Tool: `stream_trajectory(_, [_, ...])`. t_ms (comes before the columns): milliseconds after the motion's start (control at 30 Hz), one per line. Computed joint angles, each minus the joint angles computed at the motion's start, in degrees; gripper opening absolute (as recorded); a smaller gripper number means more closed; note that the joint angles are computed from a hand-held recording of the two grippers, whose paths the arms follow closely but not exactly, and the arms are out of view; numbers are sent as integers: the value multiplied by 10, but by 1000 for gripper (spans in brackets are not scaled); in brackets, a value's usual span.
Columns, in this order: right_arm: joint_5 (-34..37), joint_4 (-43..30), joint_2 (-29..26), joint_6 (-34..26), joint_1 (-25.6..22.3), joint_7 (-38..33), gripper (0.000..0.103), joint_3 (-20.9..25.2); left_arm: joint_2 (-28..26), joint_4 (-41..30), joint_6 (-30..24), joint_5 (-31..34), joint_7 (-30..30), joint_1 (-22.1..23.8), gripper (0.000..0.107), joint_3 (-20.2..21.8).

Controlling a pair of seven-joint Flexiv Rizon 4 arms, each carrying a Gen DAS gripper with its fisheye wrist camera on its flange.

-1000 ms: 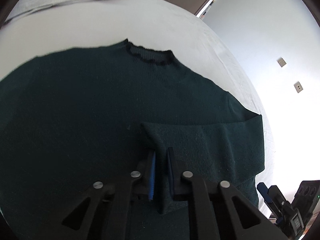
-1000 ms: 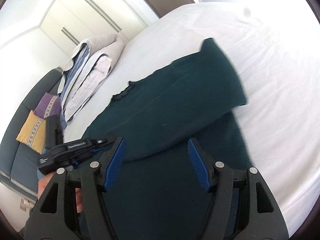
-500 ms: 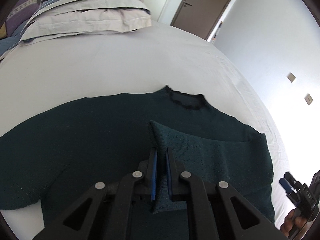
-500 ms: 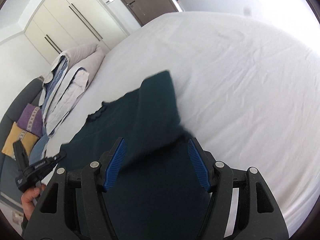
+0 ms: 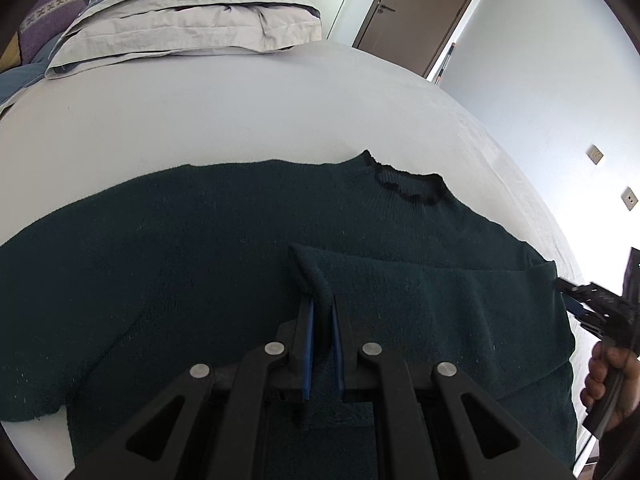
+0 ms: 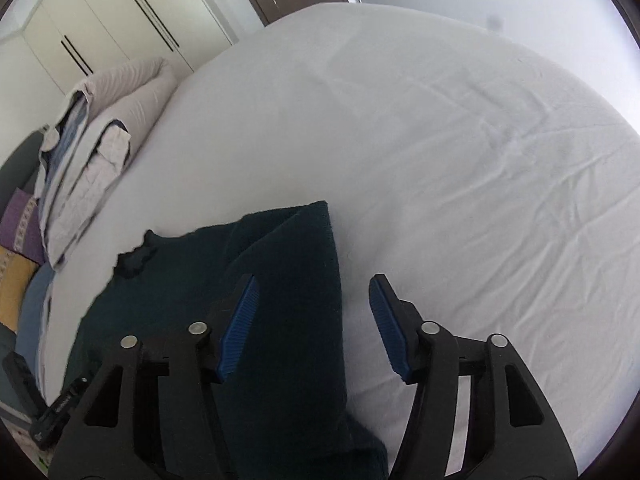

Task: Fold small clothes
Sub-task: 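Fold the held sleeve across the sweater body and open the right gripper, then grasp the other sleeve with the left gripper and fold it across the body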

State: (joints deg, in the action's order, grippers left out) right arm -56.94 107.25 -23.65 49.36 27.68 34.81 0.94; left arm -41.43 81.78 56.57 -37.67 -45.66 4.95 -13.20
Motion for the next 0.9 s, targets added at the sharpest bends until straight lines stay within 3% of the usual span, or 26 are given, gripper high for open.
stream_trajectory(33, [21, -12, -10, -20, -1, -27, 21, 4, -1, -2, 2, 0, 2, 0, 9, -1])
stream_trajectory(67, [35, -21, -15, -47, 3, -46, 10, 5, -3, -2, 8, -1, 7, 0, 9, -4])
stream_trajectory(167, [25, -5, -7, -49, 3, -16, 2, -4, -8, -2, 23, -3, 14, 0, 9, -7])
stream_trajectory(233, [42, 7, 6, -96, 12, 3, 0, -8, -14, -3, 32, -6, 14, 0, 10, -10])
stream_trajectory(433, [-90, 101, 62, 26, -41, 123, 0, -3, -28, -7, 42, -16, 22, 6, 15, -24])
stream_trajectory(500, [-139, 112, 82, 26, -44, 159, 9, 4, -29, -7, 45, -19, 25, 8, 15, -27])
stream_trajectory(533, [-157, 108, 85, 14, -42, 163, 31, 11, -29, -6, 46, -20, 27, 9, 15, -29])
stream_trajectory(567, [-165, 103, 88, -7, -36, 159, 67, 20, -29, -4, 48, -23, 30, 11, 15, -32])
stream_trajectory(600, [-168, 94, 89, -36, -26, 152, 81, 30, -30, -5, 47, -25, 31, 11, 15, -33])
stream_trajectory(633, [-166, 81, 85, -62, -15, 122, 85, 39, -31, -5, 44, -27, 31, 13, 15, -34])
stream_trajectory(700, [-96, 44, 63, -76, -9, 9, 75, 57, -31, -4, 43, -33, 35, 15, 16, -37])
stream_trajectory(767, [-5, 11, 35, -84, -3, -92, 31, 69, -29, 0, 48, -36, 40, 15, 16, -38])
stream_trajectory(833, [62, -12, 12, -121, 11, -151, 19, 70, -27, 4, 52, -39, 46, 16, 16, -40])
stream_trajectory(900, [73, -2, 10, -135, 29, -143, 16, 61, -28, 4, 48, -45, 50, 19, 16, -43])
